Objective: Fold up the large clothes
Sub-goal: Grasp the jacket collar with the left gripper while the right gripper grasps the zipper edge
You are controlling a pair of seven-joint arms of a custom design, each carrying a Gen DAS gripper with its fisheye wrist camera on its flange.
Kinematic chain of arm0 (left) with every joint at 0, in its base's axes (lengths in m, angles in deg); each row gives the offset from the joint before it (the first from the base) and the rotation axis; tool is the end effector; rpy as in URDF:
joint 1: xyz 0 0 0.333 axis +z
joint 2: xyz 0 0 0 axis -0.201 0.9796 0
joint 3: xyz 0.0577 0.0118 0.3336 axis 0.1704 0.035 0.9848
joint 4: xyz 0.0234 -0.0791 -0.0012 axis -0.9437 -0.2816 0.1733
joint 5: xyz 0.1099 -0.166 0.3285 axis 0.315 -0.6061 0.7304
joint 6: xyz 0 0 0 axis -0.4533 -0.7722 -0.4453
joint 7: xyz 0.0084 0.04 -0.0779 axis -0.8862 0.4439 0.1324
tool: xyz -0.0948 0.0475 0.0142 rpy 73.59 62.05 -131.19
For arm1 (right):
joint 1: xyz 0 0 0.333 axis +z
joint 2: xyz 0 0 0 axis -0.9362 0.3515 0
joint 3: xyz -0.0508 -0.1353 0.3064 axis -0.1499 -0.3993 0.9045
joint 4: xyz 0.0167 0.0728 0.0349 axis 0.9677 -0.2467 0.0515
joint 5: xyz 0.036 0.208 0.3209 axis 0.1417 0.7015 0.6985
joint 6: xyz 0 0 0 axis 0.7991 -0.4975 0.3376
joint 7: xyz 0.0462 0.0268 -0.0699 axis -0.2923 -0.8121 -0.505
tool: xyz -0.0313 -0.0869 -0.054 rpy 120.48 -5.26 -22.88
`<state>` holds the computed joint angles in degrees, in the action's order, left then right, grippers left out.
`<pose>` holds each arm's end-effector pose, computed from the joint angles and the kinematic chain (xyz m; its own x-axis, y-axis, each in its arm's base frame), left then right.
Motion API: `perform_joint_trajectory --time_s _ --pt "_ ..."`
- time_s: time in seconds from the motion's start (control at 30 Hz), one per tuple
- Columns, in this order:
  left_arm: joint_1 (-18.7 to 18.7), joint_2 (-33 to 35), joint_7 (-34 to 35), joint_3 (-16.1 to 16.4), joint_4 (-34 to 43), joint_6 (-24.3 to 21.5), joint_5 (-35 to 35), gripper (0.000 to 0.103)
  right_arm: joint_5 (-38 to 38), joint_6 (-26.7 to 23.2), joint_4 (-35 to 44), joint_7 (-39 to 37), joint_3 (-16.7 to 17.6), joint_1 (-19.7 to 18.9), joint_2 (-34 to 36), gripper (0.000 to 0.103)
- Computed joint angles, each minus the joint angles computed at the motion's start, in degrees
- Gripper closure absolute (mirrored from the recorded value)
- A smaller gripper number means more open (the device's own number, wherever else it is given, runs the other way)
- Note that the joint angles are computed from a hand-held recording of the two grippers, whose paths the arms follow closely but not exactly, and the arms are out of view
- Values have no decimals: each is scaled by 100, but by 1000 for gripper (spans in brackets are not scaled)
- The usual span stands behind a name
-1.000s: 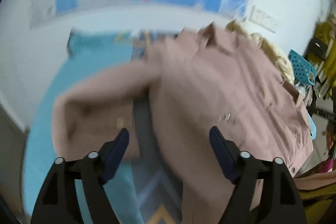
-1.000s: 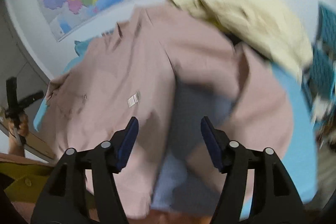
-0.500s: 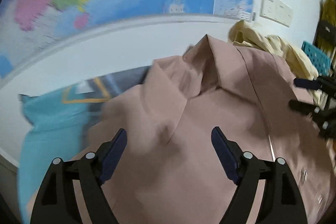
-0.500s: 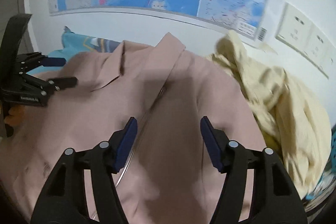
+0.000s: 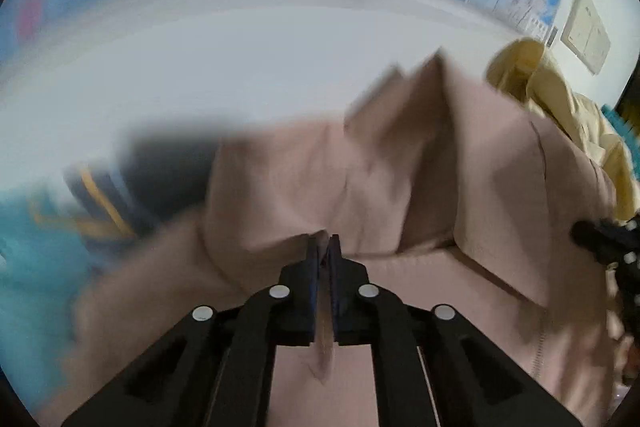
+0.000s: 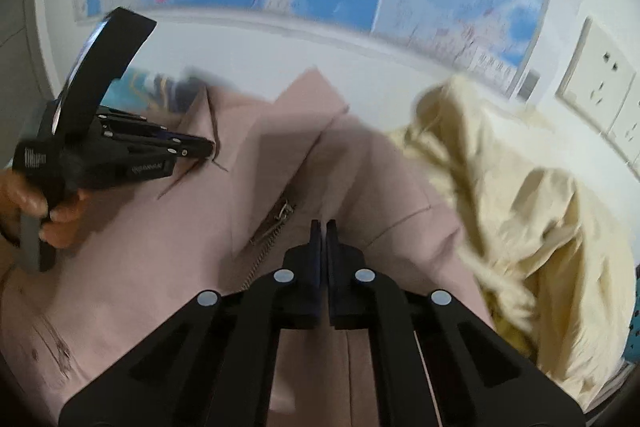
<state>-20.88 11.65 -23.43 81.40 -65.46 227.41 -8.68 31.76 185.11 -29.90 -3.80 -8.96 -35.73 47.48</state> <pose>0.6452 -0.1850 0.4016 0.0942 -0.9949 0.0366 -0.7425 -0.0947 -0.6632 0.6005 0.3641 0.4719 0.6585 -0.7348 0.1626 -0.4372 -0.5494 -0.7121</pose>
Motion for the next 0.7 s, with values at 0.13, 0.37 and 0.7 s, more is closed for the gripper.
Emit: perform_joint_trajectory --time_s 0.13,0.37,0.7 --pt "-243 -108 -552 326 369 -127 740 103 706 290 358 -354 570 -490 136 102" --pt "180 -102 -185 -40 252 -185 111 88 674 -129 1171 148 -6 -113 806 102" --pt "27 -1387 -1713 266 -1677 -402 2385 29 918 -296 965 -248 378 -500 574 84"
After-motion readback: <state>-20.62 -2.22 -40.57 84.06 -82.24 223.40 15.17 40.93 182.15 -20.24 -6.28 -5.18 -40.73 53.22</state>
